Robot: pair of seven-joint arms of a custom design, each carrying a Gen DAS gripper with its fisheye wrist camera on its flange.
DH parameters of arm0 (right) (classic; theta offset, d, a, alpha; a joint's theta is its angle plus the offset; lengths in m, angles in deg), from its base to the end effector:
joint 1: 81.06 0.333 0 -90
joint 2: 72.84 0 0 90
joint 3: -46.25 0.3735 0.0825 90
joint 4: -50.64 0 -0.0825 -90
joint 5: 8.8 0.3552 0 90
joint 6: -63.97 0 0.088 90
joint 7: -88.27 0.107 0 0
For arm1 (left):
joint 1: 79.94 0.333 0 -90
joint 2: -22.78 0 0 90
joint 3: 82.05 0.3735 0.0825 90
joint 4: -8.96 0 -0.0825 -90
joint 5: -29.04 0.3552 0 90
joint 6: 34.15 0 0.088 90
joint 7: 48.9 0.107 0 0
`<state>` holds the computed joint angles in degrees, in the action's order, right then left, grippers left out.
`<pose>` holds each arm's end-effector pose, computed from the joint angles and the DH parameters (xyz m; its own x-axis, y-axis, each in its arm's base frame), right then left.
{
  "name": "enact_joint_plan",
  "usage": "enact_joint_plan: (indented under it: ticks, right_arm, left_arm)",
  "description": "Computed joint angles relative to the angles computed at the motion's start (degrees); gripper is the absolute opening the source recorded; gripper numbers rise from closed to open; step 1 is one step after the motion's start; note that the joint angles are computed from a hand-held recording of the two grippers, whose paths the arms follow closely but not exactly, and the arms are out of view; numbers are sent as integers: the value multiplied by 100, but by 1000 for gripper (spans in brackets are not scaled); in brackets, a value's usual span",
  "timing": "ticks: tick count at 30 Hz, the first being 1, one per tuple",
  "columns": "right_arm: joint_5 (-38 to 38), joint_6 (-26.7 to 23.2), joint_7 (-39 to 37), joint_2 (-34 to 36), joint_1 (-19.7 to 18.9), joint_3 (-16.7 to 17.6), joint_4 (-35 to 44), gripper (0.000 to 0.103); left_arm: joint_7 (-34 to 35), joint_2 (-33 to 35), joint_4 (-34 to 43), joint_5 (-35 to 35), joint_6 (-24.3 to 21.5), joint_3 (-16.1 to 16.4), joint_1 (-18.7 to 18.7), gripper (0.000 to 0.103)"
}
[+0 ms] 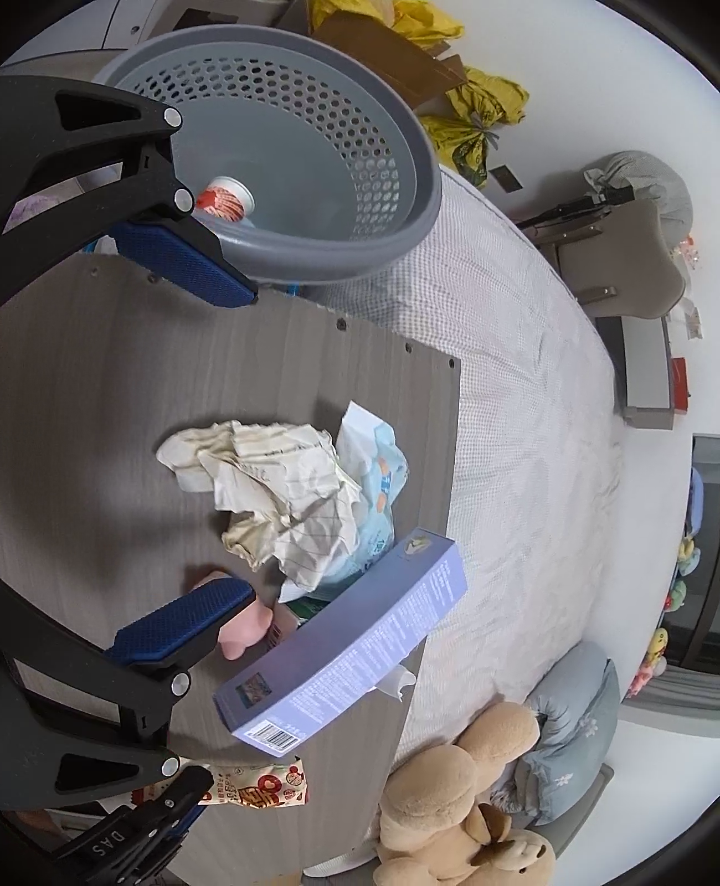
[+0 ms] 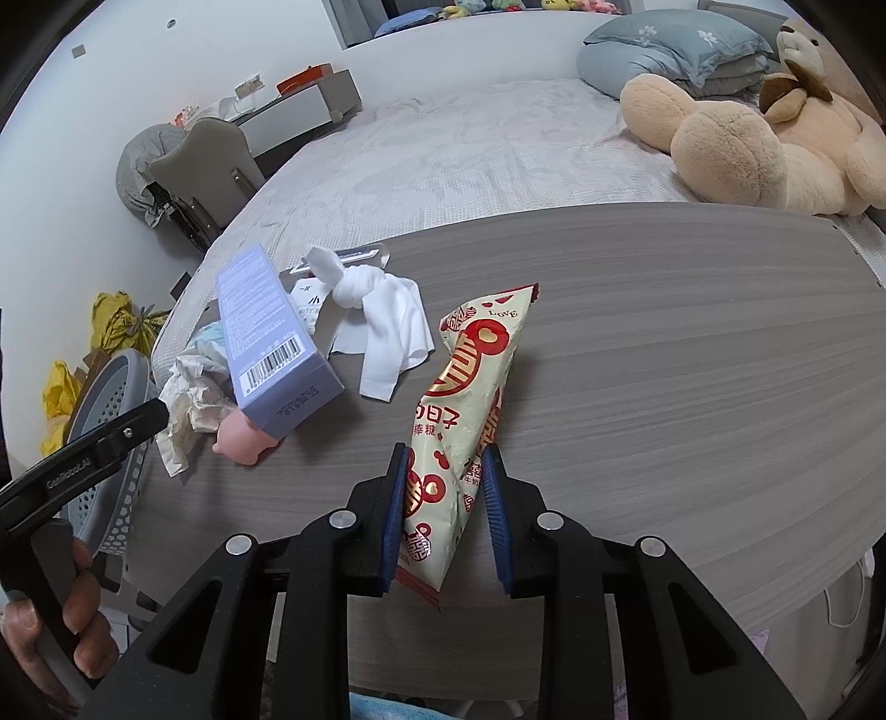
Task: Collect trash
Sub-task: 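Grasp the crumpled white paper with the left tool while right holds wrapper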
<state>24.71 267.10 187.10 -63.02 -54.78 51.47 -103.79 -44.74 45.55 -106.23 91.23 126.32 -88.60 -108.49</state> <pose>0.4081 0.1698 0.3331 -0.1437 -0.9575 -0.2500 -0.7952 0.2621 -0.5468 0.4900 -0.3873 0.3582 -0.0780 -0.9961 0.0424 -0.8156 0.0393 -0.5773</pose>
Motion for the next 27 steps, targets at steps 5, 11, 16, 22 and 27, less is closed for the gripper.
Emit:
enact_joint_plan:
  ticks: [5,11,16,22,27]
  right_arm:
    - [80,52,-36,14,36,-21,-21,26]
    - [-164,51,216,68,-138,69,-24,26]
    - [-487,37,459,95,-299,96,-31,26]
    - [-614,42,548,114,-315,68,-34,26]
    - [-557,54,495,106,-250,23,-24,26]
  left_arm:
    - [264,226,260,-173,-181,-29,-61,97]
    - [561,494,520,-463,-277,8,-100,97]
    - [684,587,575,-581,-131,96,-121,96]
    - [966,617,533,-832,18,78,-75,71]
    - [994,532,380,-887,173,193,-149,60]
